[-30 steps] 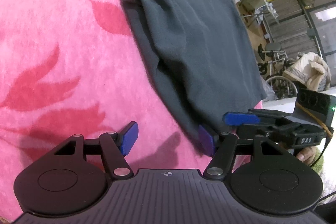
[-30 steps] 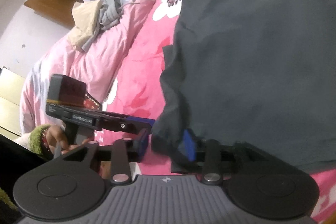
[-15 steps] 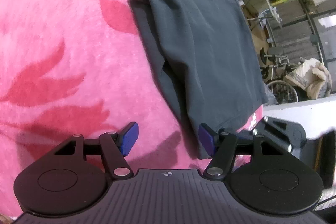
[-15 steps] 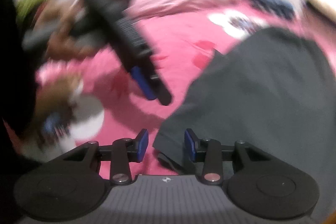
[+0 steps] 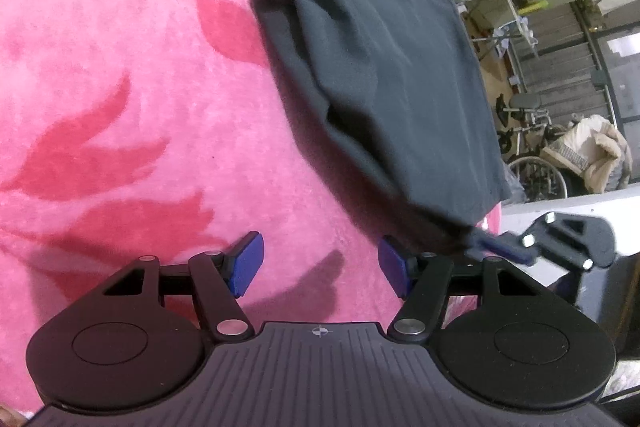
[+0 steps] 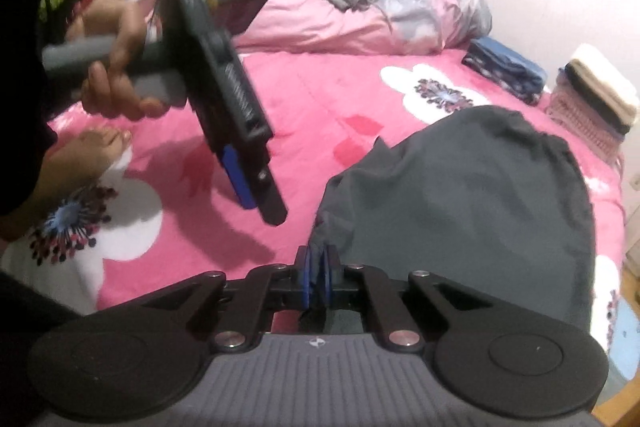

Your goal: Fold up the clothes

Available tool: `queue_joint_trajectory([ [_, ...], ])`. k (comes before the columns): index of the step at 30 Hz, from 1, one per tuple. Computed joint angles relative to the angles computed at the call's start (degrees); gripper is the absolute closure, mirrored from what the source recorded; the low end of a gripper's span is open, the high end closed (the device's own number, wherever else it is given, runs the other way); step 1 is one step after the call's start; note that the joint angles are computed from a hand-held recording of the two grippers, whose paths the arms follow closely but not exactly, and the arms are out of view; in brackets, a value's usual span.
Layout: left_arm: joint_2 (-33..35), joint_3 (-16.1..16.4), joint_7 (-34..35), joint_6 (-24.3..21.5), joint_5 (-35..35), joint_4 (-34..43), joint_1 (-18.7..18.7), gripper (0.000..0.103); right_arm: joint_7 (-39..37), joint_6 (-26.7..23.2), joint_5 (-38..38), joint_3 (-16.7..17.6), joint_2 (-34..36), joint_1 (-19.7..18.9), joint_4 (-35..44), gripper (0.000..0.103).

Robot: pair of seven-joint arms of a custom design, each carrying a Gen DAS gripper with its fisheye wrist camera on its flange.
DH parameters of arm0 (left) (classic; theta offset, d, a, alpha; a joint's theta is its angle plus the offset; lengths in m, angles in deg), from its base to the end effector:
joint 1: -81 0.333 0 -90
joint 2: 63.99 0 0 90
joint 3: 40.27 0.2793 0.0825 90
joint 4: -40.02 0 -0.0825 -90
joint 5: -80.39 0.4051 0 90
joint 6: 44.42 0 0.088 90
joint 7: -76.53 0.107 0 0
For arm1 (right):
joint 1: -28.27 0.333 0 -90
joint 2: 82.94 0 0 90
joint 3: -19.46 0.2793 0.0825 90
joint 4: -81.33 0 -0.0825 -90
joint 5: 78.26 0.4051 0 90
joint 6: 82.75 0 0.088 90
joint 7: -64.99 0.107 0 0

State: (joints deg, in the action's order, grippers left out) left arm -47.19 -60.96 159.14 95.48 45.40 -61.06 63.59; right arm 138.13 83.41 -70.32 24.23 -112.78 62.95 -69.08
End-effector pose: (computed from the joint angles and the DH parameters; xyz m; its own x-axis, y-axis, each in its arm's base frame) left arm 0.5426 -0.4049 0.4059 -0.1300 -0.7768 0.6162 -0.9883 0.0512 -0.1439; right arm 0.3611 0.2871 0.4684 0.7205 -0.6809 0.1316 -0.4170 -0.5770 -0.7023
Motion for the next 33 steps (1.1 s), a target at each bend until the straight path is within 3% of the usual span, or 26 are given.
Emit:
queue_joint_trajectory([
  [3,0.01,0.02,0.25,-0.18,0.01,0.06,0.06,0.04,-2.8,-1.31,0.57,-1.69,-1.36,1.42,-0.11,0.097],
  [6,0.03,0.07,-0.17,-0.3,0.16,0.29,-0.06,0.04,-4.53,-3.38,7.28,-5.75,-0.3,5.28,1.58,0.096],
  [8,0.07,0.09,-0.47,-0.35,0.24,0.41,-0.11,0.04,-3.97,-5.51,11.77,-6.76,1.2,5.8,2.95,0.096],
  [14,0.15,0.05,-0.44,-0.45,0.31,0.53,-0.08,0.04,-2.58,-11.73,36.39,-13.32,4.77,8.9,5.05,0.095],
  [17,0.13,0.03,-0.3,-0.43,0.12,0.37,-0.01,0.04,-2.64,-10.64,42.66,-12.8,4.28,7.74,4.01,0.095],
  [21,0.04,0.04,-0.09,-0.42,0.08,0.1,0.03,0.04,-3.29,-8.98,36.37,-6.55,3.01,2.62,3.07,0.096],
  [27,0.04,0.02,0.48,-0.3,-0.31,-0.18,0.2,0.04,-8.77,-11.24,12.96,2.29,2.71,-1.93,3.6,0.096],
  [30,-0.24,0.02,1.0,-0.16,-0.54,-0.68,0.32,0.04,-6.13,-12.15,1.89,6.68,4.33,-4.23,4.03,0.094],
  [33,-0.47,0.05,1.35,-0.07,-0.87,-1.08,0.42,0.04,-3.98,-12.21,-1.81,6.42,4.44,-3.58,3.61,0.089],
])
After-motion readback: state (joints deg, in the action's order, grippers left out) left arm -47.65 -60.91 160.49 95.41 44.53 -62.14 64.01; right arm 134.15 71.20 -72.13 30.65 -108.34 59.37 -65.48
